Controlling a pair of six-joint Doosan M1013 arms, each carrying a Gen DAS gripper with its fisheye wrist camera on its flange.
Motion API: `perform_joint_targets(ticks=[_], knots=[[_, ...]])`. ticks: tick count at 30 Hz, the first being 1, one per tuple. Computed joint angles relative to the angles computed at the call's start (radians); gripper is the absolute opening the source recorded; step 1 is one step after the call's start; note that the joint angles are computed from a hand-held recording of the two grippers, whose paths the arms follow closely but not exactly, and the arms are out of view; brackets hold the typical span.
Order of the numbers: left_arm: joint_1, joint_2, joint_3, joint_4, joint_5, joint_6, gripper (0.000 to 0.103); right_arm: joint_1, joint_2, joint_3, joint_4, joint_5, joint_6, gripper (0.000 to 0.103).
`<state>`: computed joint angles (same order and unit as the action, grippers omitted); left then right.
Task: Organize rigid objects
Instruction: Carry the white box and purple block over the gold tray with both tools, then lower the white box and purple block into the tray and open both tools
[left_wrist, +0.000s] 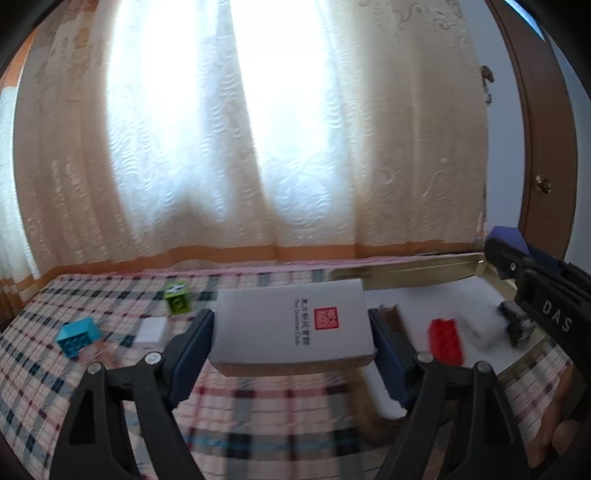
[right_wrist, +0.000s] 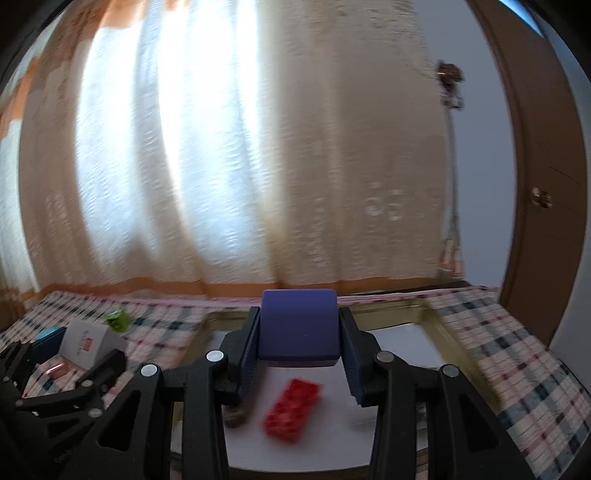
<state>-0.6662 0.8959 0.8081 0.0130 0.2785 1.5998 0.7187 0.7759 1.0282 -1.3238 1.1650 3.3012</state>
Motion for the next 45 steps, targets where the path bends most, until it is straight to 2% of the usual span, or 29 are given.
perform_joint_targets(ticks=[4,9,14,22,29,37,41,45], knots=[[-0.019,0.014,-0.031,-0.048,0.009,0.054,0.081,-0.018,-0.045,0.076,0.010,0.031,0.066,0.043],[-0.038,0.056,-0.119,-0.053,0.089,0.052,0.081,-0.042,-0.078,0.132,0.041,0.067,0.114,0.043],[-0.059,0.090,-0.184,-0.006,0.155,0.016,0.081,-0.062,-0.095,0.159,0.081,0.078,0.114,0.043],[-0.077,0.149,-0.301,0.012,0.286,-0.007,0.081,-0.090,-0.090,0.148,0.180,0.087,0.059,0.043],[-0.081,0.190,-0.382,0.024,0.376,-0.012,0.081,-0.108,-0.077,0.127,0.262,0.050,0.008,0.043],[-0.083,0.238,-0.475,0.036,0.479,-0.023,0.081,-0.109,-0.064,0.105,0.283,0.040,-0.029,0.043],[-0.084,0.275,-0.552,0.046,0.553,-0.037,0.081,-0.115,-0.067,0.108,0.312,0.010,-0.035,0.043],[-0.084,0.295,-0.593,0.054,0.586,-0.049,0.081,-0.117,-0.066,0.107,0.324,-0.002,-0.045,0.043]])
